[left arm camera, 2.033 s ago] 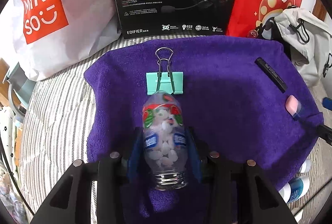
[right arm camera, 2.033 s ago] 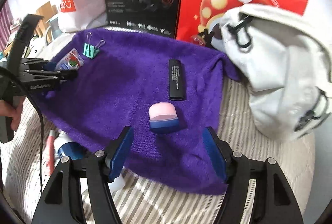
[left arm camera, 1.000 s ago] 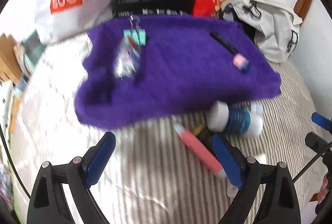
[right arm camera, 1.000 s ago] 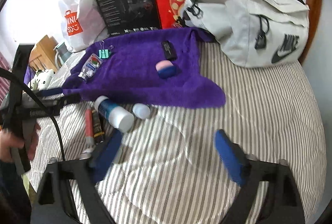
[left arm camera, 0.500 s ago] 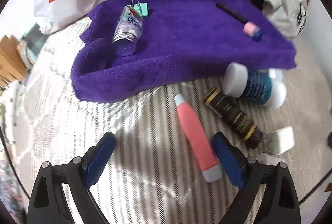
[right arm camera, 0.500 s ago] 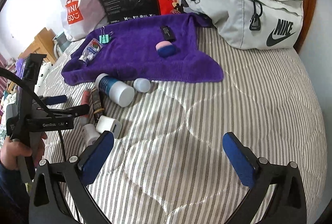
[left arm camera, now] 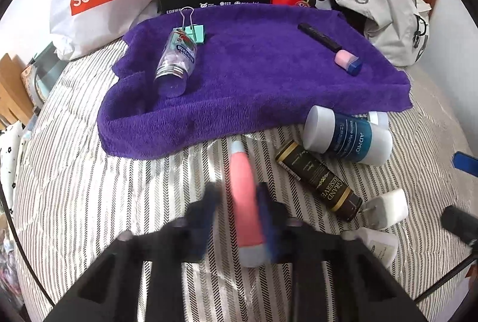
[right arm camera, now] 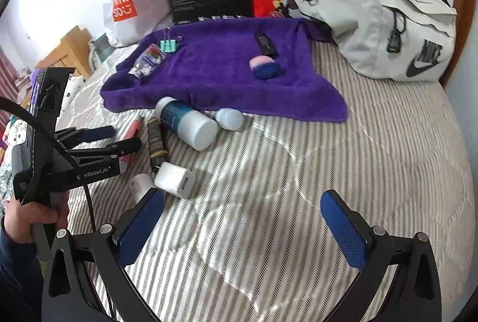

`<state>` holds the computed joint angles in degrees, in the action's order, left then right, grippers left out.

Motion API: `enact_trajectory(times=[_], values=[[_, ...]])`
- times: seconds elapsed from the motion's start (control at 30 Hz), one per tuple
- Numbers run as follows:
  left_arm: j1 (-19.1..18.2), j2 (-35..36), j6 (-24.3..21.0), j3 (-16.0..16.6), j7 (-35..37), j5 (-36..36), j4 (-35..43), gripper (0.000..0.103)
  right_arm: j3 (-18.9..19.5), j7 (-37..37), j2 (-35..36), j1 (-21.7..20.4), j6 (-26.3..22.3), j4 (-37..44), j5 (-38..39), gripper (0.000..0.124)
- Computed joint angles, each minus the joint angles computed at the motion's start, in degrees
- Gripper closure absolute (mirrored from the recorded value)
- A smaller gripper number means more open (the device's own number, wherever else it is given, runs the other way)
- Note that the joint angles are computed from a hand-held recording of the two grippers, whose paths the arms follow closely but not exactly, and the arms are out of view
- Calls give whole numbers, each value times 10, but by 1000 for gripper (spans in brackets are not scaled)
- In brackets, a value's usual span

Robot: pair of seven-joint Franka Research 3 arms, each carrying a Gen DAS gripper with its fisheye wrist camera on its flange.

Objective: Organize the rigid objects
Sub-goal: 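Lower the left gripper onto the pink tube and close it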

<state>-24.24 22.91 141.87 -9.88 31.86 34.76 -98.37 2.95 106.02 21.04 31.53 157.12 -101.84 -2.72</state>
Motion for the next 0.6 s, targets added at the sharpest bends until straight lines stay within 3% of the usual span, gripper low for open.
enact_trajectory(times=[0.17,0.3,0.5,0.6], values=[[12,-16,26,-3,12,-8,-26,86,10,-27,26,1,7,25,9,23],[10,-11,21,-2,21,-4,-20,86,11,-26,48,6,7,48,29,23],[20,-17,45,-4,35,-17,-35,85,1,-4,89,23,-25,97,33,23],[22,-18,52,-5,42,-22,-39,85,-27,24,99,50,-51,112,-4,24]])
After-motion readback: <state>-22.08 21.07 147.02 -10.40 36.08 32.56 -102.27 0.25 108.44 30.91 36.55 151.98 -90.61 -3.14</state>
